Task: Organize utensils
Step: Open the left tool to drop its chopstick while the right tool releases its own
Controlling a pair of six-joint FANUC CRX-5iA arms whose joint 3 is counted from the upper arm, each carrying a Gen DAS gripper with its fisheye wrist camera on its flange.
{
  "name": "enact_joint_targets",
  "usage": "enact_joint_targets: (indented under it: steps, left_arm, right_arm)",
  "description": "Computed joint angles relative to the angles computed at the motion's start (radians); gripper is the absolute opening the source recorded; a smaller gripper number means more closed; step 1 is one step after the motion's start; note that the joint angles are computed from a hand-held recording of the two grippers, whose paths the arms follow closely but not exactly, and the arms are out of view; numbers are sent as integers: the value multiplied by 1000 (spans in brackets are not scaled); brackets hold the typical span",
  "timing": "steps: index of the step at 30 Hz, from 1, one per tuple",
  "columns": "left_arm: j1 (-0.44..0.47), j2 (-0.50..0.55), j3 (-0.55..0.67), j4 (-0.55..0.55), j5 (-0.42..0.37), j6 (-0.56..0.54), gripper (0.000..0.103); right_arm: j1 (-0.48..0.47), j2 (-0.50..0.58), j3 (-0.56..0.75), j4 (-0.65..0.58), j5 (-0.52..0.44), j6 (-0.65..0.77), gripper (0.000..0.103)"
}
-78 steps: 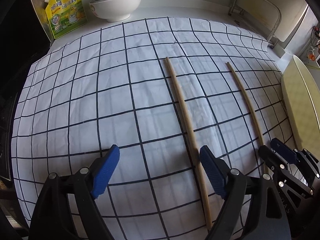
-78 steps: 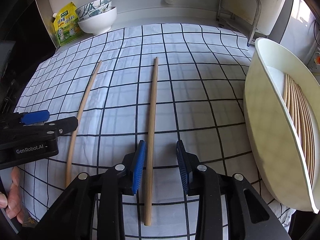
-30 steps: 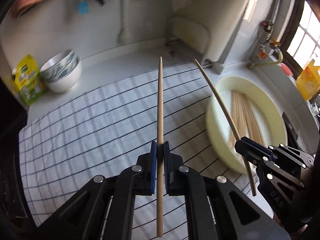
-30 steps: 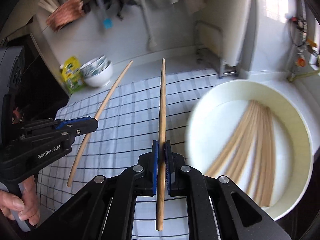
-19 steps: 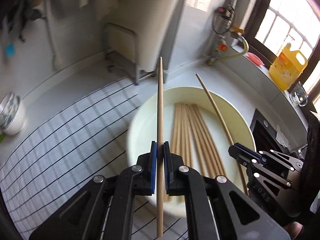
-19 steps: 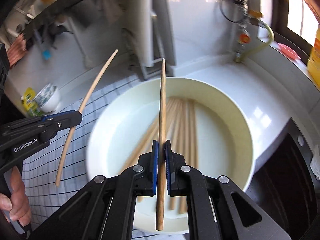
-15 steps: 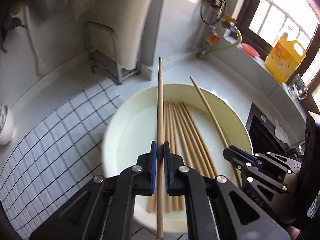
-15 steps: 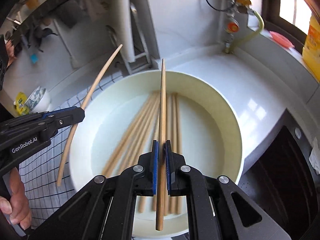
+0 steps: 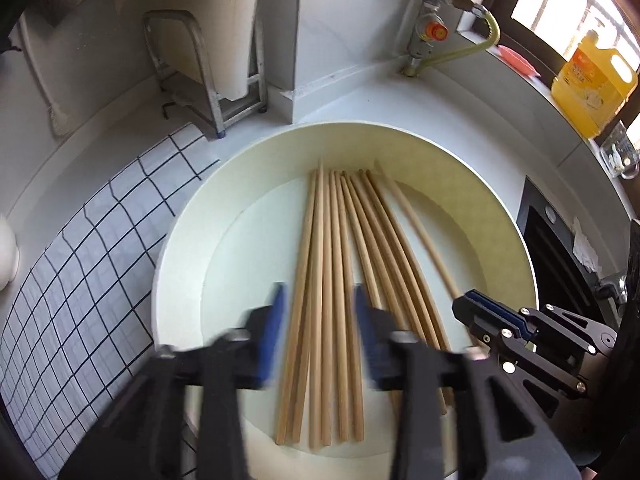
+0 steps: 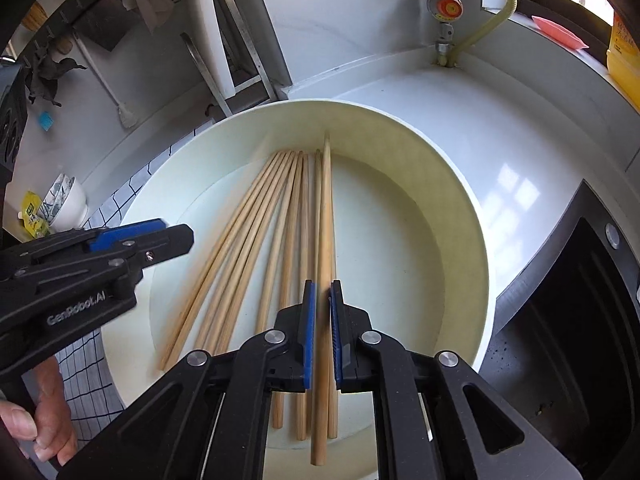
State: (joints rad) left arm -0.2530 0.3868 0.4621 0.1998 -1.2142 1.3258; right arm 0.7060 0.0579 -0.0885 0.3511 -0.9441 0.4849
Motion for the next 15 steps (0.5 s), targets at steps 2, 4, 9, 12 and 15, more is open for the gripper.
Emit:
enact_joint_targets:
  steps: [2, 4, 9, 12, 15]
  left_arm:
    - [5, -23, -20, -10, 30, 16, 63]
    - [6, -28, -13, -30, 27, 28, 63]
    - [9, -67, -31, -74, 33, 55, 70]
    - [14, -90, -48, -83, 35, 66, 73]
    - [19, -108, -60, -82, 33, 66, 74]
  right_arm:
    - [11, -14, -15, 28, 2, -28, 27]
    - [18, -22, -21, 45, 1, -37, 27]
    - [35, -42, -29, 76, -9, -68, 40]
    - [48, -54, -34, 93, -21, -86, 41]
    - [67, -60, -35, 115, -46, -113, 42]
